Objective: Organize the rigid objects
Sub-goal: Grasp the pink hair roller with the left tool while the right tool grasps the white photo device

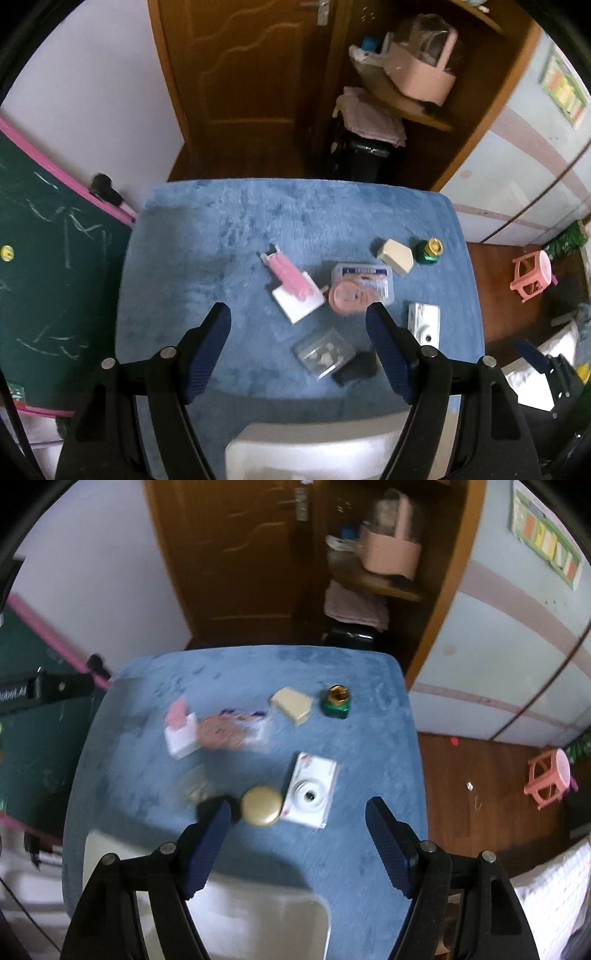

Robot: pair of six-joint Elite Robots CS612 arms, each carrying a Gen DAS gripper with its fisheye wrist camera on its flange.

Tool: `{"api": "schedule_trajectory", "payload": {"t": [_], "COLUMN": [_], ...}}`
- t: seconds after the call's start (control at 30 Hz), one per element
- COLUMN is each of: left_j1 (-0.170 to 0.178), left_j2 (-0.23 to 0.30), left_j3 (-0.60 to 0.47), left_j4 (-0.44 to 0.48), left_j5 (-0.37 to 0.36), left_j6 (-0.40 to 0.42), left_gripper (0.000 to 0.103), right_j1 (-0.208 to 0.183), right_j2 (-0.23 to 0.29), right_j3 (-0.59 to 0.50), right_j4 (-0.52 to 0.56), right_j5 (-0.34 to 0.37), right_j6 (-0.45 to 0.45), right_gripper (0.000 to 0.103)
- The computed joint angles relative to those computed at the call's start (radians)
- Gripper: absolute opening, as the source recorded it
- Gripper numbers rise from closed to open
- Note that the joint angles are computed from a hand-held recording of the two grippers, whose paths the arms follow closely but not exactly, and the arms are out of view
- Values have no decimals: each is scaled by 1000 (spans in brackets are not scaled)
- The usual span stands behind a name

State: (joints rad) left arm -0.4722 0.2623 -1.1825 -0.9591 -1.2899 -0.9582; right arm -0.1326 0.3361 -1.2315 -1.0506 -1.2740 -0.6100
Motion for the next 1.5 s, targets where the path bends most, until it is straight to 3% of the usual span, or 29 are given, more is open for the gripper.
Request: {"api": "schedule_trajectory", "payload": {"t": [0.27, 0.43, 0.67, 0.97, 1.07, 1.13, 1.2, 1.5], "left_j1": [61, 85, 104, 122, 132, 138, 139, 111], "left_j2": [-30, -30, -26, 5, 21, 34, 43, 61], "left_j3": [188, 260, 311, 281, 260, 246, 237, 152], "left_j4": [-33, -37, -16, -34, -52, -64, -63, -62], "left_j5": [-109, -176, -229, -287, -326, -359, -368, -273], "left_j6": [-23, -50, -81, -168, -202, -227, -252, -262], "left_gripper": [78, 78, 78, 78, 63, 42, 31, 27], "right_j1": [22, 32, 51, 64, 67, 71, 72, 58], "right_j2": [-84, -108, -99, -78, -66, -54, -44, -54], "right_j3": [256, 368, 410, 410, 396, 375, 354, 356], "right_j4": [-17, 4, 20, 50, 51, 41, 39, 58], "right_j5": [-45, -83, -168, -218, -232, -254, -255, -191], "right_j6": [123, 187, 235, 242, 247, 241, 227, 252], "right_gripper": [76, 76, 76, 76, 74, 66, 59, 57]}}
